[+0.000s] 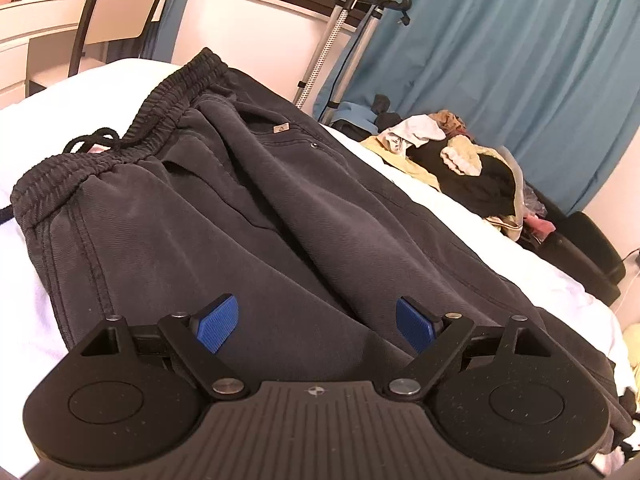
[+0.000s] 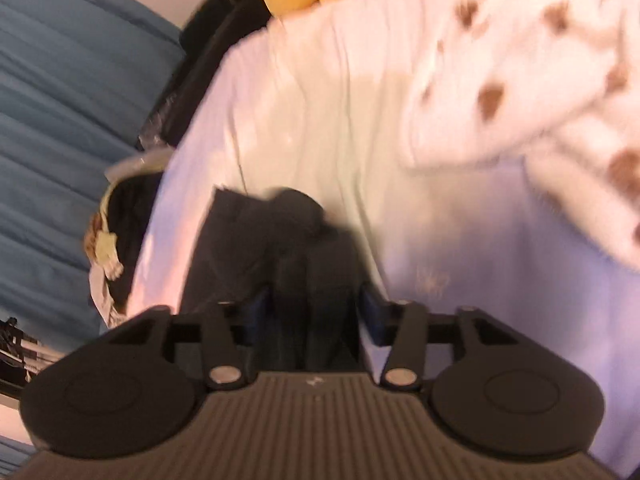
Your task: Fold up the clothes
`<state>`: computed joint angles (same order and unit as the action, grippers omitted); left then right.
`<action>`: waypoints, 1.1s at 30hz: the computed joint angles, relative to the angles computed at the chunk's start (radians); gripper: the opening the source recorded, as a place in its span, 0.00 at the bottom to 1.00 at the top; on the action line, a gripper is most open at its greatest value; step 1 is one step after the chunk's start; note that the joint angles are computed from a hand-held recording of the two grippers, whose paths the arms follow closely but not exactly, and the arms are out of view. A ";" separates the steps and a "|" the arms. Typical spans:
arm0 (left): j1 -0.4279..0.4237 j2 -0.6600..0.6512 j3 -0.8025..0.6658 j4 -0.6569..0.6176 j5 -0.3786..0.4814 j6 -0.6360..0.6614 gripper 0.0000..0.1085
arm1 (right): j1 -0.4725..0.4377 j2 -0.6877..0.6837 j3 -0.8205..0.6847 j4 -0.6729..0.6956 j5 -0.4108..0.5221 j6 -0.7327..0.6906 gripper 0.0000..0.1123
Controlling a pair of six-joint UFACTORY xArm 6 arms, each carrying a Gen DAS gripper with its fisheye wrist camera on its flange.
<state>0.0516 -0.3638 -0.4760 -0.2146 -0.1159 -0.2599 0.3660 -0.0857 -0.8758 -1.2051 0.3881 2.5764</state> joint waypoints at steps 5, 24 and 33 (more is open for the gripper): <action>-0.034 0.004 -0.003 -0.123 -0.017 0.102 0.85 | 0.062 -0.054 -0.003 -0.116 0.114 0.064 0.56; -0.108 0.030 -0.059 -0.527 0.001 0.438 0.85 | 0.038 0.042 -0.045 0.142 -0.159 -0.149 0.60; -0.134 0.043 -0.088 -0.685 0.012 0.581 0.86 | 0.039 0.081 -0.061 -0.015 -0.330 0.104 0.64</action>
<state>-0.0825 -0.3207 -0.5643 -0.8994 -0.1041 0.3206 0.4054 -0.0043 -0.9371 -1.2200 0.0582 2.6808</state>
